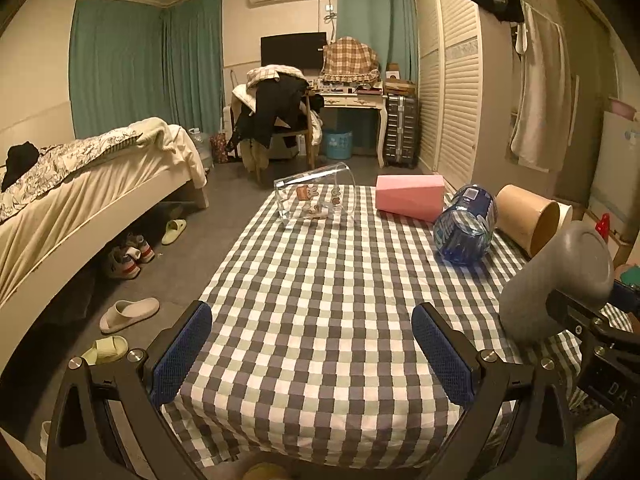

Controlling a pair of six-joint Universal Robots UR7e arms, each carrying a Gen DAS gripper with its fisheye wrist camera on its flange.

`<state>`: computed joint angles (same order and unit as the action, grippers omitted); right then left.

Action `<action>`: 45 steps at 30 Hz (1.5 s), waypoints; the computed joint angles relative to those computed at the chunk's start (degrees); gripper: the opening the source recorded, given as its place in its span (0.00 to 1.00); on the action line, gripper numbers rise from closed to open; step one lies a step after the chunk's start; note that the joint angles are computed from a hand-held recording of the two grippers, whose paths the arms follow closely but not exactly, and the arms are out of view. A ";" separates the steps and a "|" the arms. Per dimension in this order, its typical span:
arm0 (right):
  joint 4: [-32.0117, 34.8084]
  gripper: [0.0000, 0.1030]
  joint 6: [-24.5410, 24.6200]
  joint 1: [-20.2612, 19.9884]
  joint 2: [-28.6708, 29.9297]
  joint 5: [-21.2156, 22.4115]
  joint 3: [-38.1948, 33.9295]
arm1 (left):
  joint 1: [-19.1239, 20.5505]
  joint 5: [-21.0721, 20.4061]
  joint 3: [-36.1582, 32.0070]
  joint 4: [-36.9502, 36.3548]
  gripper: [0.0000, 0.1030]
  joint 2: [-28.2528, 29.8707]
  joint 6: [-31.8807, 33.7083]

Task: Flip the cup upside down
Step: 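Pass the grey cup to the right gripper, rotating it bottom up, then lower the inverted grey cup onto the tablecloth with the right gripper and open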

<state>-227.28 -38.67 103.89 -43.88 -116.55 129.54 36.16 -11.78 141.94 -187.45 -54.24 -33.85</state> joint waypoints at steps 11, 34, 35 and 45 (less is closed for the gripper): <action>7.80 0.66 4.81 -2.59 -2.25 3.22 -3.06 | -0.04 0.01 0.03 1.49 1.00 -0.18 -1.60; 8.31 0.69 0.92 -2.14 0.21 4.31 -7.60 | 0.01 0.61 -0.15 5.31 1.00 -0.14 -4.88; 8.67 0.69 1.31 -2.06 0.34 5.12 -7.99 | 0.08 0.63 0.04 5.45 1.00 -0.36 -5.16; 12.89 0.69 0.29 0.40 5.70 4.92 -14.89 | 1.00 1.58 0.20 12.55 1.00 -3.13 -9.64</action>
<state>-214.40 -38.38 104.28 -38.18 -111.63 114.65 37.16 -10.20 142.14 -174.91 -57.36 -43.49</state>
